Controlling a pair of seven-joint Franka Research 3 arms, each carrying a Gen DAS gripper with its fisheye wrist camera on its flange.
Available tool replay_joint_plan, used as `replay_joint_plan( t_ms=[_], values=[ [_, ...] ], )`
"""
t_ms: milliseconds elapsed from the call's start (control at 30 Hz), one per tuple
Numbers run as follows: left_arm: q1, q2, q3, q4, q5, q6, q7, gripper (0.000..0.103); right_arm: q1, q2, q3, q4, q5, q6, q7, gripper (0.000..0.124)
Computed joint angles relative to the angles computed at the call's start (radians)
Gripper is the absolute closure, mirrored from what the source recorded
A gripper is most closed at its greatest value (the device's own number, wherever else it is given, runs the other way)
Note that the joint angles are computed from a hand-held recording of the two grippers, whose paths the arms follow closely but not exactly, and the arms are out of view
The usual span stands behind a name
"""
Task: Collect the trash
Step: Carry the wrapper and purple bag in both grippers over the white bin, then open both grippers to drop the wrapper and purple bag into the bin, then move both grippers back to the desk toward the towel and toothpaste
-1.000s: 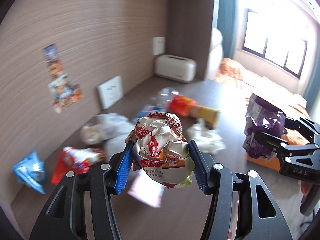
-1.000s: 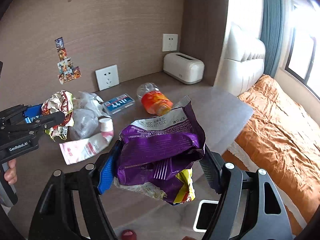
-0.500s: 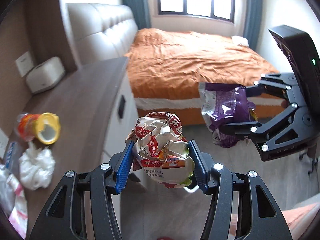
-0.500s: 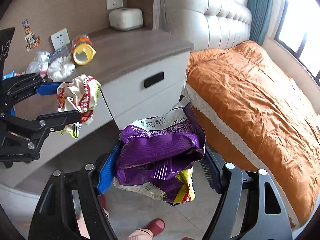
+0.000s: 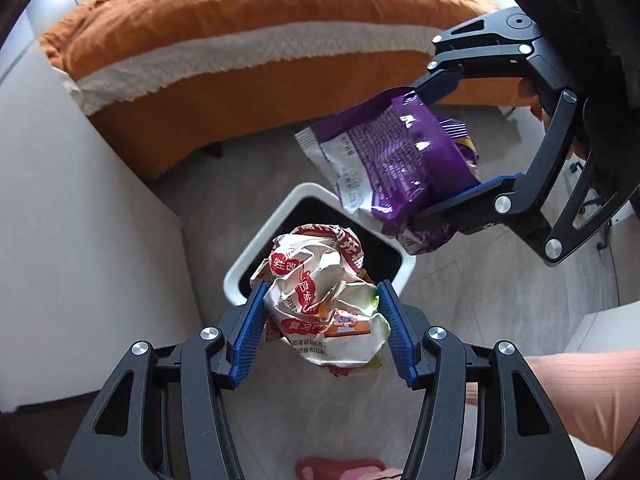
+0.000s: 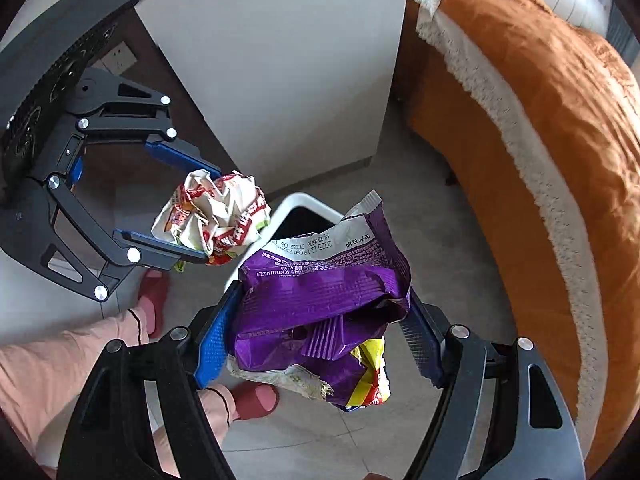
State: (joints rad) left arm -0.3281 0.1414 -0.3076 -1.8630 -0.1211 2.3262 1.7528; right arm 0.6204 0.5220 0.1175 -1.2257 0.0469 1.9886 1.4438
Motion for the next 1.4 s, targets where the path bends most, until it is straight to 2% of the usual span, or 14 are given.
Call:
replay_joint_plan(
  t_ms=[167, 200, 233, 267, 300, 433, 633, 933, 1300, 1400],
  values=[
    [0.001, 0.145, -0.011, 0.007, 0.035, 0.073, 0.077, 0.047, -0.024, 0.072, 0.015, -0.059, 0.012, 0.081, -0.148, 0.048],
    [0.008, 0.160, -0.017, 0.005, 0.035, 0.078, 0.096, 0.041, -0.028, 0.089, 0.020, -0.057, 0.011, 0.080, -0.195, 0.044],
    [0.018, 0.190, -0.023, 0.022, 0.027, 0.071, 0.123, 0.034, -0.026, 0.095, 0.020, -0.064, 0.008, 0.085, -0.228, 0.028],
    [0.024, 0.188, -0.029, 0.008, 0.021, 0.081, 0.132, 0.010, -0.029, 0.099, 0.022, -0.074, 0.011, 0.093, -0.262, 0.026],
    [0.031, 0.188, -0.033, -0.009, 0.018, 0.106, 0.146, 0.005, -0.030, 0.111, 0.022, -0.067, 0.014, 0.086, -0.285, 0.025],
    [0.040, 0.224, -0.034, 0.017, 0.031, 0.108, 0.168, 0.005, -0.029, 0.125, 0.014, -0.075, 0.022, 0.087, -0.336, 0.025],
    [0.046, 0.212, -0.039, 0.023, 0.028, 0.088, 0.162, 0.005, -0.020, 0.118, 0.006, -0.070, 0.027, 0.082, -0.324, 0.025],
    [0.051, 0.092, -0.028, 0.001, 0.004, 0.032, 0.158, 0.005, 0.007, 0.083, 0.004, 0.003, 0.007, -0.021, -0.294, 0.025],
    [0.031, -0.151, 0.025, -0.008, -0.057, -0.043, 0.179, 0.005, 0.062, 0.071, 0.001, 0.273, -0.003, -0.202, -0.191, 0.025],
    [0.021, -0.203, 0.043, -0.001, -0.069, -0.068, 0.191, 0.005, 0.092, 0.101, -0.006, 0.397, -0.021, -0.264, -0.161, 0.025]
  ],
)
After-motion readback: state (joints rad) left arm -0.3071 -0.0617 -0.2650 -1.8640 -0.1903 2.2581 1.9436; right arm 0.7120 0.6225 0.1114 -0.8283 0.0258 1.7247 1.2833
